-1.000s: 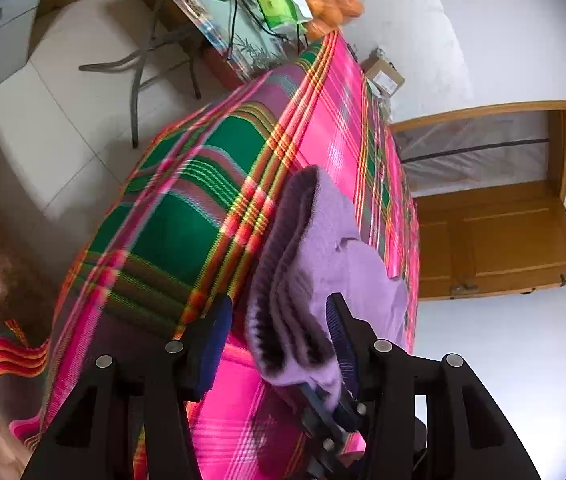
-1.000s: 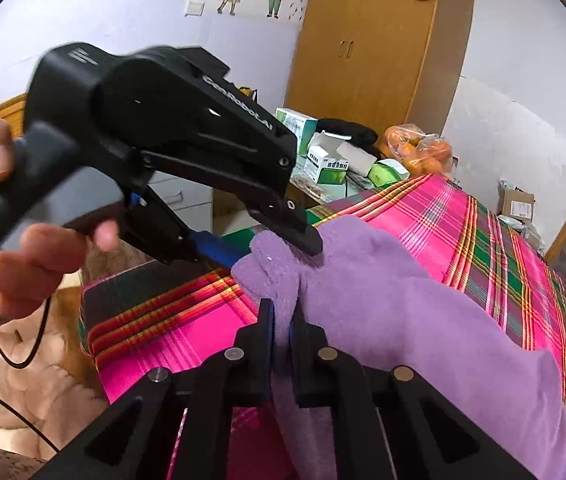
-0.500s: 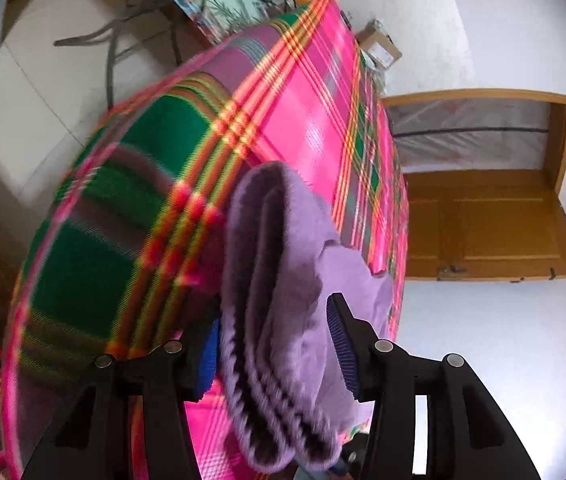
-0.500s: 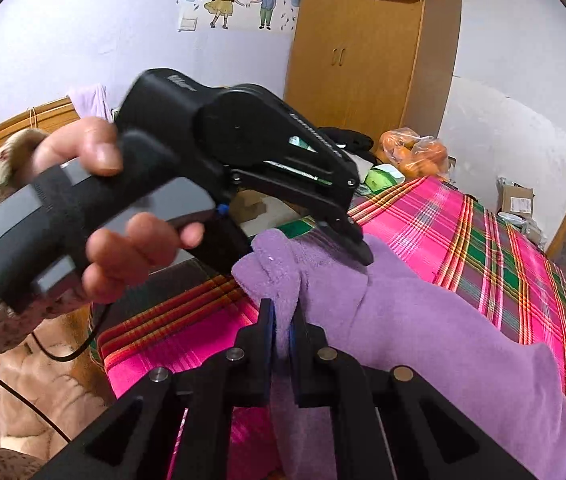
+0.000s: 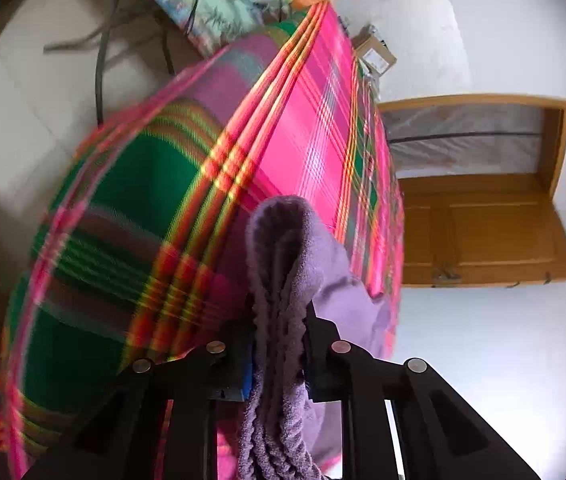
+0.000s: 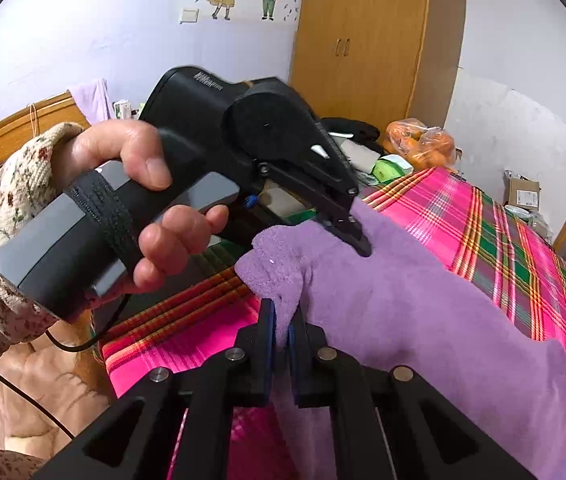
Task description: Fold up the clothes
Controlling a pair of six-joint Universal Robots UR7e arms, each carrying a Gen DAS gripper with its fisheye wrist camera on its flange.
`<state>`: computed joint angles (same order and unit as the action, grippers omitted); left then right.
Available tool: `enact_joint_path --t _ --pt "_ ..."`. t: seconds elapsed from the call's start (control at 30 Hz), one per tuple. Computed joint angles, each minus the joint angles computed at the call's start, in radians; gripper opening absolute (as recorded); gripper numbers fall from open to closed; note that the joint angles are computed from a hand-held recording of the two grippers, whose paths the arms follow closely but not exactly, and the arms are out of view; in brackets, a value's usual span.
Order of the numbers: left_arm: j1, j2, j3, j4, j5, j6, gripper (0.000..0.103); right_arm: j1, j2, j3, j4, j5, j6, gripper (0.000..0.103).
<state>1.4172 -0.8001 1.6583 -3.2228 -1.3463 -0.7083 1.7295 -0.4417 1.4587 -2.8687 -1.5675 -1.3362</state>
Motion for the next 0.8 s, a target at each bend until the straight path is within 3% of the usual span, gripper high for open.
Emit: enact_joint_path --t 0.33,0.43,0.57,0.67,0.8 --pt "-0.002 -0.002 0.009 -0.034 0.036 0.039 0.017 0.011 -0.003 0.024 0.000 -0.006 -0.002 0.006" --pt "-0.004 -0.005 0.016 -0.048 0.050 0.047 0.017 0.012 0.015 0.004 0.018 -0.038 0.003 0.006" --pt "0.003 0.004 0.016 -0.070 0.036 0.031 0.016 0.009 0.010 -0.001 0.039 -0.027 0.013 0.006" --pt "-0.011 0.004 0.009 -0.046 0.081 0.046 0.016 0.008 0.011 0.004 0.031 -0.039 0.009 0.006" --pt "-0.011 0.000 0.005 -0.028 0.085 0.035 0.017 0.010 0.026 -0.023 0.068 -0.065 0.039 0.006"
